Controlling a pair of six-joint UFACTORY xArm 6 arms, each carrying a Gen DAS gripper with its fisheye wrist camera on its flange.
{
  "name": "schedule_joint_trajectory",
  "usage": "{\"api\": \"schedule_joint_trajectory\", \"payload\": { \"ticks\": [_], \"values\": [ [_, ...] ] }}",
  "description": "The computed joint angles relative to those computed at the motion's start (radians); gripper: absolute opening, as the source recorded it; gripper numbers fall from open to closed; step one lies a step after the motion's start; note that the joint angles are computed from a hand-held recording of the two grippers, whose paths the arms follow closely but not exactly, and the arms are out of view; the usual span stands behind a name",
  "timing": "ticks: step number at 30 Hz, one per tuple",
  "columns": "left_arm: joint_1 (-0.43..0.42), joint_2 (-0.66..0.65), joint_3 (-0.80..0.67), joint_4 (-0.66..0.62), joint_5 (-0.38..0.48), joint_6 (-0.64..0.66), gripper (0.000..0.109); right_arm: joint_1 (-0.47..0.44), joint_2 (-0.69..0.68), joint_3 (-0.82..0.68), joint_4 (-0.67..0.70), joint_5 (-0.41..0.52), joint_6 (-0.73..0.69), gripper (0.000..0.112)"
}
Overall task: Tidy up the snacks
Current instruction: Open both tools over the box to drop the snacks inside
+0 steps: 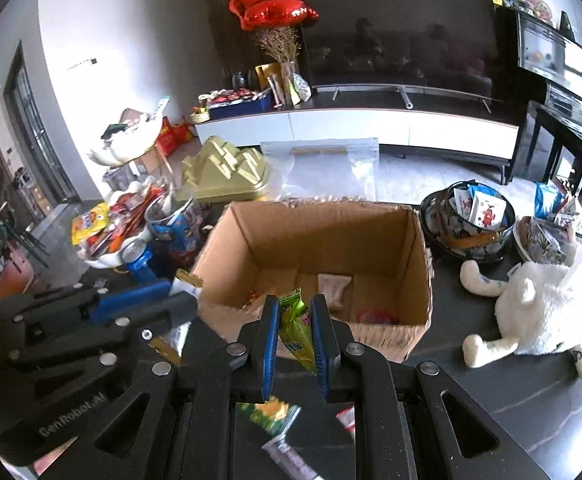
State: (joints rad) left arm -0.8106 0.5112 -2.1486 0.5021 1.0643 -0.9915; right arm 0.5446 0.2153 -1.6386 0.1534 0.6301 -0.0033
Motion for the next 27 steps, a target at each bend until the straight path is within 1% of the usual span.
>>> {"api": "schedule_joint_trajectory", "payload": {
  "ticks": [7, 9, 10, 11, 12, 13, 15, 16, 18, 20, 23, 27],
  "values": [
    [0.051, 0.136, -0.186, -0.035, 0.013, 0.112, 0.018, -0.019, 0.114, -0.132, 0.039, 0.008, -0.019, 0.017],
    [0.059, 0.164, -0.224, -0.027, 0.019, 0.123, 0.019, -0.023, 0.148, -0.174, 0.044, 0.017, -0.026, 0.018],
    [0.064, 0.174, -0.237, -0.027, 0.021, 0.125, 0.02, -0.025, 0.161, -0.188, 0.045, 0.019, -0.026, 0.018],
    [0.071, 0.176, -0.234, -0.032, 0.012, 0.129, 0.026, -0.026, 0.172, -0.199, 0.042, 0.018, -0.023, 0.018],
    [0.077, 0.167, -0.214, -0.035, -0.001, 0.128, 0.033, -0.026, 0.181, -0.208, 0.032, 0.017, -0.017, 0.018],
    [0.08, 0.151, -0.183, -0.02, -0.011, 0.111, 0.033, -0.026, 0.187, -0.213, 0.012, 0.018, -0.002, 0.019],
    [0.079, 0.131, -0.147, -0.005, -0.019, 0.099, 0.034, -0.024, 0.191, -0.212, -0.009, 0.023, -0.005, 0.032],
    [0.079, 0.115, -0.117, 0.001, -0.027, 0.088, 0.034, -0.022, 0.183, -0.195, -0.027, 0.009, -0.001, 0.034],
    [0.073, 0.085, -0.068, 0.015, -0.038, 0.058, 0.034, -0.016, 0.162, -0.16, -0.059, -0.012, 0.006, 0.035],
    [0.064, 0.049, -0.015, 0.033, -0.042, 0.031, 0.035, -0.013, 0.14, -0.132, -0.044, -0.014, -0.011, 0.035],
    [0.046, -0.002, 0.057, 0.07, -0.043, -0.008, 0.037, -0.006, 0.09, -0.066, -0.068, -0.043, 0.006, 0.035],
    [0.019, -0.067, 0.144, 0.11, -0.051, -0.055, 0.041, 0.001, 0.013, 0.032, -0.097, -0.081, 0.031, 0.041]
  ]
}}
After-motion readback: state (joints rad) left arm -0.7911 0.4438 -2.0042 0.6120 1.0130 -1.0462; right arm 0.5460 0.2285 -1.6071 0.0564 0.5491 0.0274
